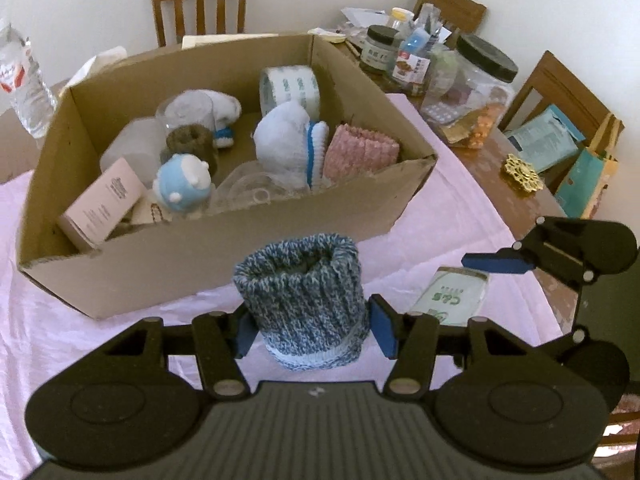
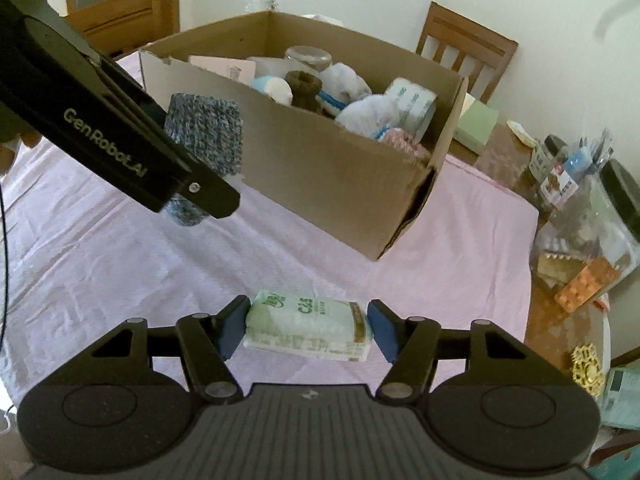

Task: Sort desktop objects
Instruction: 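Grasp the grey knitted sock with left tool while right grasps the C&S tissue pack, then carry the grey sock into the box with left tool while right drops the tissue pack in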

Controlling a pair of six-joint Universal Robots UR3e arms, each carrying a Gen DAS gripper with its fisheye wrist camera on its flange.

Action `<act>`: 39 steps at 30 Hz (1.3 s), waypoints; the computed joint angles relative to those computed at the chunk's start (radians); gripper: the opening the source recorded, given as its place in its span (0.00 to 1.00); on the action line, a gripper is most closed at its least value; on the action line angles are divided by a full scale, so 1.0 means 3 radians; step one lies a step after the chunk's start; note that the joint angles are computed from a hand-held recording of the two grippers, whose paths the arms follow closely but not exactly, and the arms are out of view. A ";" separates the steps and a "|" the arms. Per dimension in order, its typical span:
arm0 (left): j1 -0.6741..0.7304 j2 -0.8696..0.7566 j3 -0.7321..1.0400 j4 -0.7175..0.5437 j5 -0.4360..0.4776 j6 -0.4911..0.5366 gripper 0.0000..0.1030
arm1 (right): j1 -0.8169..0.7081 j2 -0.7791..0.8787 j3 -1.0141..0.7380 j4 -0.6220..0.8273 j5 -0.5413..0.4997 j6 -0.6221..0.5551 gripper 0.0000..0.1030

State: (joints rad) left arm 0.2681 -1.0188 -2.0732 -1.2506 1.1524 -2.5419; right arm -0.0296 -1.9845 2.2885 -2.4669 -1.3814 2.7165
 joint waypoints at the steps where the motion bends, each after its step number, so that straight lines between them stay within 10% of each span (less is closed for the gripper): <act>1: 0.0030 0.0011 0.0051 -0.0074 -0.0023 0.0047 0.55 | -0.0021 -0.0030 -0.0038 0.0071 0.0023 -0.0034 0.67; 16: 0.0300 -0.0068 0.0605 -0.0339 -0.0218 0.0228 0.55 | -0.0137 0.0110 -0.0797 0.0229 0.0202 -0.0229 0.67; 34: 0.0143 -0.0912 0.1022 0.0556 0.0034 -0.0340 0.64 | 0.0035 0.1141 -0.1814 -0.0193 0.0167 -0.0060 0.68; 39: 0.0186 -0.0873 0.0949 0.0749 0.0029 -0.0391 0.86 | 0.0107 0.1277 -0.1902 -0.0377 0.0046 0.0144 0.98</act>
State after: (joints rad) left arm 0.3240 -1.2807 -1.7884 -1.0260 1.1612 -2.6592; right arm 0.0027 -1.6013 1.7179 -2.5802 -1.3675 2.7597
